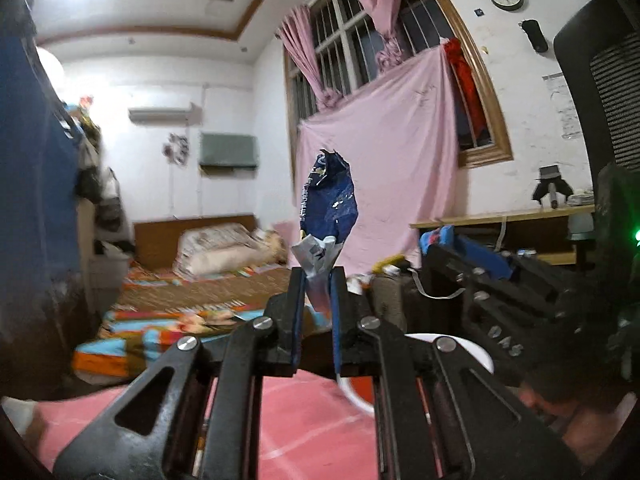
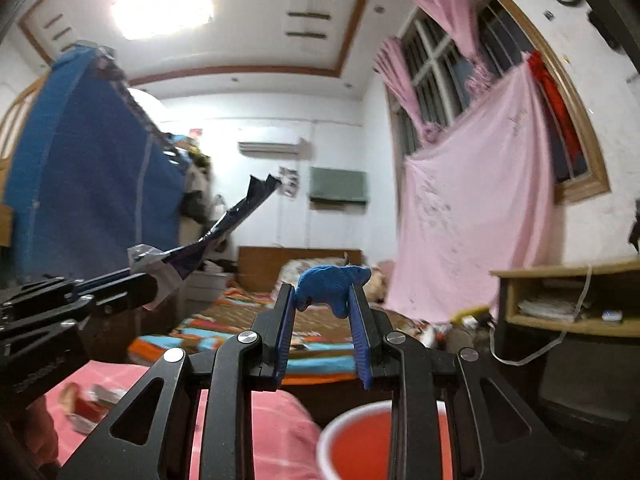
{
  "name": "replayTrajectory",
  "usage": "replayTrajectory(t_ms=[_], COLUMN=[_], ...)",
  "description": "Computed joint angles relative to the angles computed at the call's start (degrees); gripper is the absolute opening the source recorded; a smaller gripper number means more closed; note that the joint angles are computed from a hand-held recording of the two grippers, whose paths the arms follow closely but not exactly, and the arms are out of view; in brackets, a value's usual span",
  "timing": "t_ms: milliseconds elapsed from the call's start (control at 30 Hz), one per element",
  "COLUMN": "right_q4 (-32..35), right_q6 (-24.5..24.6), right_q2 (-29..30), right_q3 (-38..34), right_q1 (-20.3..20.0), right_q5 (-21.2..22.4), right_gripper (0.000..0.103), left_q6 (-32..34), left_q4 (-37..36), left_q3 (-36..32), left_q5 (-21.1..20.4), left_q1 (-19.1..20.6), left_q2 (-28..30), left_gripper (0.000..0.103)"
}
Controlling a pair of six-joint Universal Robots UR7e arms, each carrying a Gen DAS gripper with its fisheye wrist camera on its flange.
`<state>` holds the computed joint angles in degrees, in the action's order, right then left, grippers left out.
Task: Collect trash
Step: 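Carry both items to the orange bucket and open both tools to drop them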
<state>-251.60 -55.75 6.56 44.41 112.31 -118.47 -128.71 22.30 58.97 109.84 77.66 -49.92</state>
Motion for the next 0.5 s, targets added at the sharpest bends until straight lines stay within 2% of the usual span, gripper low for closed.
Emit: replayTrajectory(t_ms=[100, 300, 500], right_q4=[0.04, 4.64, 11.59], right_q6=[3.43, 12.71, 23.62], right_q2=[-1.94, -4.42, -6.29], right_q3=[2.81, 6.84, 10.89], right_q1=[-1.55, -3.91, -5.64], right_q5=[-4.38, -12.33, -16.94], right_gripper=[0.025, 0.025, 0.025], left_q6=[-2.31, -7.44, -10.65], left_q4=[7.35, 24.75, 40.64], left_q3=[-5.71, -23.43, -42.86], left_q5=[-2.25, -9.06, -18.23], left_q1=[-1.21, -3.18, -5.12], left_q2=[4.56, 17.21, 30.39], left_gripper=[0.037, 0.037, 0.038])
